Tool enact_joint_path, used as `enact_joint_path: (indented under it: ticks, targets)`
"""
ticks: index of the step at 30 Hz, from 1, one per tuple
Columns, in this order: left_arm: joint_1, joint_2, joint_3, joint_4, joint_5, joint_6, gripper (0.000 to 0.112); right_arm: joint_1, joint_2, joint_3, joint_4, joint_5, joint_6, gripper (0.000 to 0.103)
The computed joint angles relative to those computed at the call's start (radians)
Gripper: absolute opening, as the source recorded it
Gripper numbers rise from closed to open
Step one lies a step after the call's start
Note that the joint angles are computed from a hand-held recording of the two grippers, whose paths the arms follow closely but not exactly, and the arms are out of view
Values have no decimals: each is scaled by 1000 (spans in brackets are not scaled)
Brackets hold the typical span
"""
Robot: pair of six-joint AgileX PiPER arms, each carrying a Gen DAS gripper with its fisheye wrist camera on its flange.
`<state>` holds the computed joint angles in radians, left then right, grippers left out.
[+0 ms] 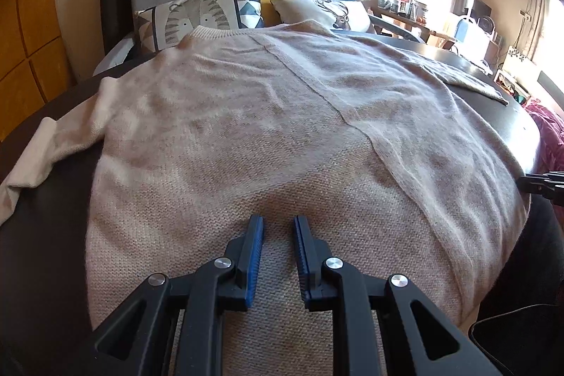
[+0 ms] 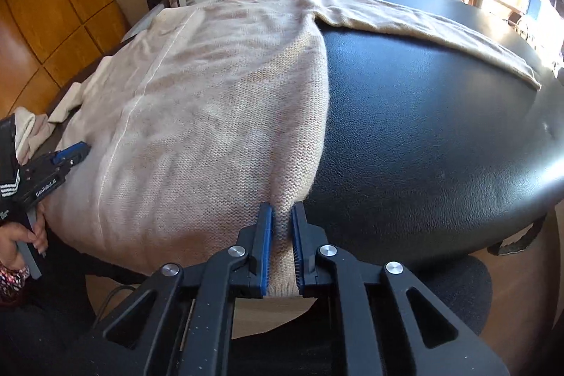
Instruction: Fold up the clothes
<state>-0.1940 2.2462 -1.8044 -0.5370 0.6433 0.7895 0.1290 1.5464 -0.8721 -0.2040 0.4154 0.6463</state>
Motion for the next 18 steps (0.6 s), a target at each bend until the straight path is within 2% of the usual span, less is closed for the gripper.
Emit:
enact_joint_path:
  ticks: [4,10,16,18]
  targets:
    - [-1,1,-3,9,4,-13,18,-4,-18,9,-9,8,28,8]
    - [-1,5,-13,15,13,-20,18,19,-43,9,-162,74,207,7]
    - [3,8,-15,5,15,-11,18,-10,-42,34,-141,57,218,6]
    - [4,9,-16,1,17,-9,18,-13,-44,31,-110,52,165,7]
